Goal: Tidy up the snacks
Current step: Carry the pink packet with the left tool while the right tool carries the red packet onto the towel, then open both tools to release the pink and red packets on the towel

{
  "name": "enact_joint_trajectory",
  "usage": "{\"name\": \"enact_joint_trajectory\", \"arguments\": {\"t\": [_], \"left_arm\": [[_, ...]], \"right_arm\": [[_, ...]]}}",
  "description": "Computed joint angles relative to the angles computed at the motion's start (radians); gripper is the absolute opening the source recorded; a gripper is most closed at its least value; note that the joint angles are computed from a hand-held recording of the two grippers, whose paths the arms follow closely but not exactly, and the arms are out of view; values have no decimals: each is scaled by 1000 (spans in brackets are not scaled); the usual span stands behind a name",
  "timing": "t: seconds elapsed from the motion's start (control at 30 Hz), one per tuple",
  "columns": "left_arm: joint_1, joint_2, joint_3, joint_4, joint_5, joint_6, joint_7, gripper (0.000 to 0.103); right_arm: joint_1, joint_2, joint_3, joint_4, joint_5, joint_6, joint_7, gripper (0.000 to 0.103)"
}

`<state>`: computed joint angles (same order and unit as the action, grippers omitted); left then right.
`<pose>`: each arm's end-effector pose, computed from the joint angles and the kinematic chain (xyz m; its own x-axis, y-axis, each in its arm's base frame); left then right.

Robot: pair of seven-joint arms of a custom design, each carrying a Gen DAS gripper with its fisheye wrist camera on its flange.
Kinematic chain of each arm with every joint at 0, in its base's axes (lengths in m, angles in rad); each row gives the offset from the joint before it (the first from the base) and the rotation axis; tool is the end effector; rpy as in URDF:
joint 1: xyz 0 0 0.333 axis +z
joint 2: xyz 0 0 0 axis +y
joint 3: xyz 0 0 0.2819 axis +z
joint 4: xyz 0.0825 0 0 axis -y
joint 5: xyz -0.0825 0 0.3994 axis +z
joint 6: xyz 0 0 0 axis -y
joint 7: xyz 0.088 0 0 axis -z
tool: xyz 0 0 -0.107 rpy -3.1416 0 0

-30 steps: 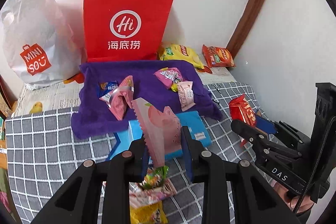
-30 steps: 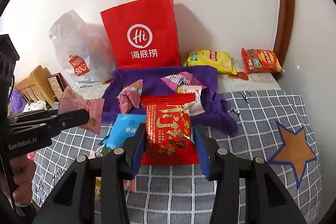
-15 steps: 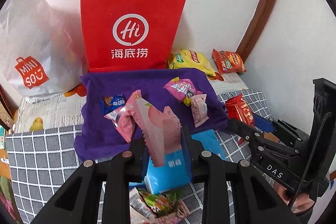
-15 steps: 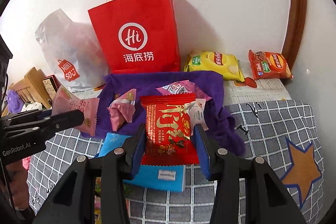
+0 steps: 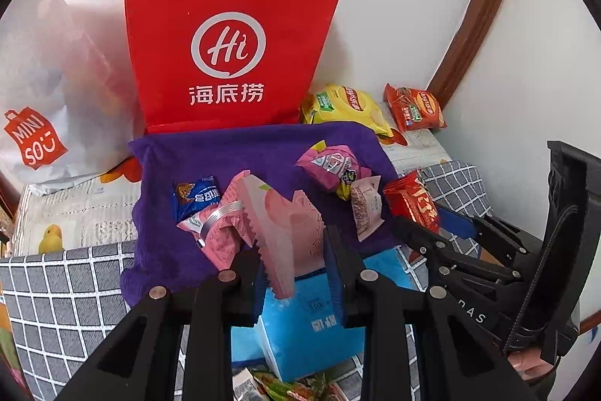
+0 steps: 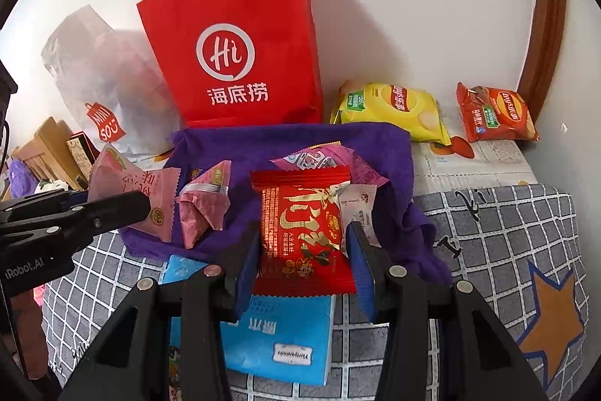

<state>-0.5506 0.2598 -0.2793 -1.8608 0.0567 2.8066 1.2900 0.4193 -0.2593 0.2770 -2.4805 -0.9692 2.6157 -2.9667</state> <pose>0.4599 -0.4883 0.4252 -0.5786 -0.7909 0.1992 -0.7046 0.3617 -0.6105 0.3669 0.3287 0.3717 -0.2075 -0.9669 -0.1483 -0.6944 0.2524 -0.6739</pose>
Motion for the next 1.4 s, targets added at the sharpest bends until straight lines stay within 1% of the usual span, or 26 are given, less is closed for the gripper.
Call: {"name": "enact_joint_trajectory", "arguments": {"t": [0.2, 0.4, 0.67, 0.77, 0.9, 0.97, 1.2, 1.4], "left_arm": [[0, 51, 10, 51, 4, -16, 9, 26], [-4, 104, 21, 108, 1, -39, 22, 26], [-21, 181, 38, 196, 10, -96, 23, 26], [-38, 207, 54, 230, 34, -128, 11, 26], [-39, 238, 56, 266, 39, -157, 10, 26], [-44, 259, 60, 293, 45, -180, 8, 26], [-54, 318, 63, 359, 50, -205, 11, 27], [-54, 345, 55, 388, 27, -213, 33, 27]], "right_arm": [[-14, 63, -21, 31, -22, 33, 1, 45], [-12, 119, -47, 64, -30, 56, -17, 45], [-1, 180, -78, 101, -18, 73, -54, 45], [2, 201, -88, 108, -9, 83, -66, 45], [4, 229, -104, 117, -1, 101, -69, 45], [6, 239, -110, 121, 4, 105, -74, 45], [11, 249, -122, 122, 4, 110, -81, 45], [10, 209, -119, 90, 18, 107, -85, 46]]}}
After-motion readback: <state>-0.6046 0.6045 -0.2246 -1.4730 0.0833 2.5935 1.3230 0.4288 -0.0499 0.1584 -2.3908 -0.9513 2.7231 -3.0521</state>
